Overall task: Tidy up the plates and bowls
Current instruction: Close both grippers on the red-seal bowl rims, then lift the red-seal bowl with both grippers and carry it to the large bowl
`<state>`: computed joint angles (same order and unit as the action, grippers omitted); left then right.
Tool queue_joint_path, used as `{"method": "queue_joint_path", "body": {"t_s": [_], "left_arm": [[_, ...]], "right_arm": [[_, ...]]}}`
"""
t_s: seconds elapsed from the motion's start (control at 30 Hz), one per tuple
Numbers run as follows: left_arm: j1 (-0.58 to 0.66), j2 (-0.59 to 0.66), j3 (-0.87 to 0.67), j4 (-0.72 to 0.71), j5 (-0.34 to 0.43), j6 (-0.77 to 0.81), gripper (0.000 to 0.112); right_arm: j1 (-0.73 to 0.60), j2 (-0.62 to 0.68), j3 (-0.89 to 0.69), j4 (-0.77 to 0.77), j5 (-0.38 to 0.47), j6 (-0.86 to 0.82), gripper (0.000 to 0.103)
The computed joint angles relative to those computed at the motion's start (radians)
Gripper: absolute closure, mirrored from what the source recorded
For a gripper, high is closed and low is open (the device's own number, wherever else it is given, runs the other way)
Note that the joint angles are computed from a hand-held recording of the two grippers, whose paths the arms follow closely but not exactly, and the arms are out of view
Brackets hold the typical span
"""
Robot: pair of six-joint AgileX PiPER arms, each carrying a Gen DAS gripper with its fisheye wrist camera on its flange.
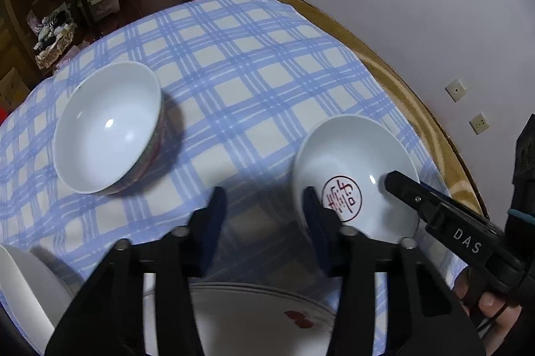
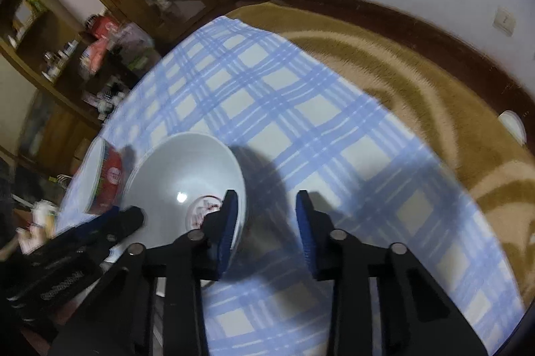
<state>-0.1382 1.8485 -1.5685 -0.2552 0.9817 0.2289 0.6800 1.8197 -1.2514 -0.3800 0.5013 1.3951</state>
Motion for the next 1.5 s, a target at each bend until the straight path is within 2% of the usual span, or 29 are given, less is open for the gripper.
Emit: {"method": "queue_joint_path", "body": {"t_s": [0.03, 0.1, 0.17, 0.23, 0.3, 0.37, 0.5, 0.7, 0.8, 0.87, 1.03, 1.13, 1.27, 1.43, 1.5], "left_arm": [[-0.005, 0.010, -0.015, 0.007, 0.015, -0.009, 0.078], [-0.016, 0.030, -0.043, 0.011, 0.042, -0.019, 0.090], [-0.033, 0.032, -0.046, 0.029, 0.044, -0.031, 0.095], [-0.042, 0.024, -0.034, 0.038, 0.039, -0.047, 0.098], [-0.036, 0.028, -0.045, 0.021, 0.074, -0.059, 0.101], [-0.033, 0.016, -0.034, 0.014, 0.077, -0.066, 0.103], [-0.049, -0.015, -0.001, 0.052, 0.059, -0.082, 0.103], [-0.025, -0.042, 0.011, 0.036, 0.078, -0.075, 0.103], [-0.009, -0.063, 0.010, 0.043, 0.092, -0.073, 0.103], [0.010, -0.077, 0.008, 0.036, 0.109, -0.063, 0.103], [0.066, -0.135, 0.025, 0.031, 0.137, -0.042, 0.103], [0.103, -0.171, 0.038, 0.032, 0.158, -0.028, 0.103], [0.147, -0.219, 0.064, 0.048, 0.165, -0.018, 0.103], [0.233, -0.255, 0.068, 0.026, 0.201, 0.003, 0.103], [0.263, -0.275, 0.068, 0.023, 0.211, 0.019, 0.103]], "right_arm": [[-0.012, -0.004, 0.016, 0.043, -0.045, -0.037, 0.081], [-0.011, 0.005, 0.001, 0.073, -0.039, -0.080, 0.084], [-0.015, 0.012, -0.005, 0.127, -0.054, -0.137, 0.092], [-0.012, 0.011, -0.006, 0.124, -0.052, -0.131, 0.093], [-0.002, 0.007, -0.002, 0.080, -0.052, -0.115, 0.094], [0.010, 0.004, -0.013, 0.039, -0.031, -0.104, 0.094], [0.049, 0.011, -0.059, -0.043, 0.049, -0.071, 0.094], [0.068, 0.000, -0.065, -0.057, 0.062, -0.037, 0.094], [0.096, 0.011, -0.116, -0.090, 0.114, -0.058, 0.094], [0.119, 0.011, -0.136, -0.128, 0.132, -0.036, 0.094], [0.152, 0.012, -0.165, -0.133, 0.116, -0.006, 0.094], [0.189, 0.036, -0.228, -0.139, 0.158, -0.034, 0.093], [0.229, 0.049, -0.269, -0.166, 0.166, -0.005, 0.093], [0.298, 0.105, -0.394, -0.217, 0.253, 0.033, 0.093], [0.310, 0.125, -0.437, -0.209, 0.261, 0.011, 0.093]]}}
